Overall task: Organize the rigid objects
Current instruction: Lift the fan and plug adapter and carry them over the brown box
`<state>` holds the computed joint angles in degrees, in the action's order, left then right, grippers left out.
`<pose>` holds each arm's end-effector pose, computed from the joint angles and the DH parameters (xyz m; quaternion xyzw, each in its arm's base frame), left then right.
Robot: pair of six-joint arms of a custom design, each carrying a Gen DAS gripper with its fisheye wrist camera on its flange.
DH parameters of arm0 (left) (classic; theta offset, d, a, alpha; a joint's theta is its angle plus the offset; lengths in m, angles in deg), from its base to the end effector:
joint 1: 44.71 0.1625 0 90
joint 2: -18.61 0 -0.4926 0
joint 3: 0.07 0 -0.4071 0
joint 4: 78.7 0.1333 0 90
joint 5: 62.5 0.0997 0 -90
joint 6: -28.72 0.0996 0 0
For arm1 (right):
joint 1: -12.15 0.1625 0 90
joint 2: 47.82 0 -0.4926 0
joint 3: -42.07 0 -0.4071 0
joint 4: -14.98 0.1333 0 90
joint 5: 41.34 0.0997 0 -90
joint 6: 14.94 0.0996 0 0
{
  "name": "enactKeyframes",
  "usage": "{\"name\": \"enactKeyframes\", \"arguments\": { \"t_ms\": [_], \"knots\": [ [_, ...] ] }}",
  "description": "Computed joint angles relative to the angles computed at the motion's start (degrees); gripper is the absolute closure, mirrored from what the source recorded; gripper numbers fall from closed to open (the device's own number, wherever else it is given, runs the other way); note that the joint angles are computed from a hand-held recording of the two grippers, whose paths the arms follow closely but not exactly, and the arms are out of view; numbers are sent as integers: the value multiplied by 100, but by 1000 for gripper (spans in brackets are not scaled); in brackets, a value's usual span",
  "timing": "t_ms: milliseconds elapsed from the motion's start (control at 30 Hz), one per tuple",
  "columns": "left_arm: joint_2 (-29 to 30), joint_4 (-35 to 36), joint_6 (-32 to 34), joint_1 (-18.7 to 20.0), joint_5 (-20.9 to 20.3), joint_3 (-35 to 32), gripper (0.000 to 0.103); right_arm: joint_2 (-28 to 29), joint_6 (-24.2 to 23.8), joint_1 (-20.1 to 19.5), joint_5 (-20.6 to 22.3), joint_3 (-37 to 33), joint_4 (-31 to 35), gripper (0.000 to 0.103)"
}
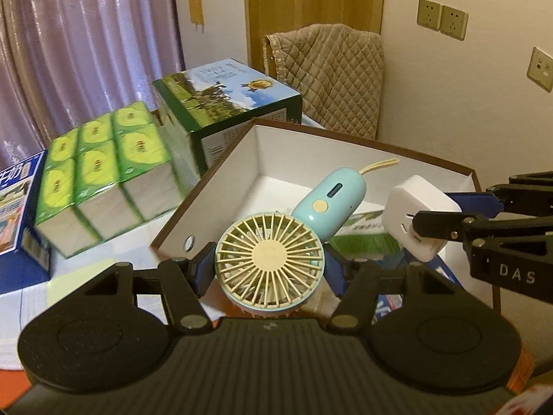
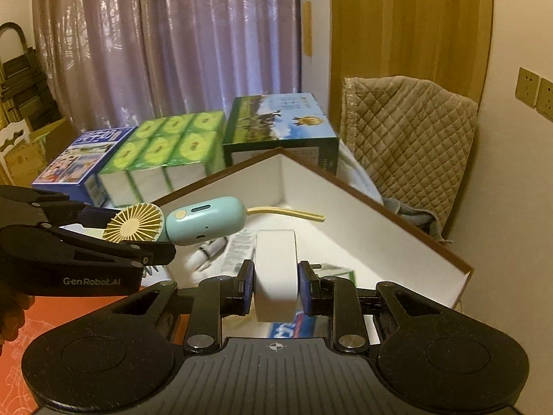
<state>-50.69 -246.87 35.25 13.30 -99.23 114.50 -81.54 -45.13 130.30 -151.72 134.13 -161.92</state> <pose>-0.1248 -0.6020 0.3382 0.1629 0.8512 -0.3416 0.3636 0.4434 -0.6197 0.0551 0.4268 -0.8541 0.2397 0.1757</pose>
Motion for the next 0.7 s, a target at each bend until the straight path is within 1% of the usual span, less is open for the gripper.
{"name": "enactKeyframes", "arguments": {
  "t_ms": [400, 700],
  "knots": [
    [740, 609, -185, 354, 5, -943, 43, 424, -214, -299, 14, -972, 741, 80],
    [1105, 892, -309, 508, 0, -1405, 43, 688, -257, -453, 50, -1558, 1295, 80]
  ]
}}
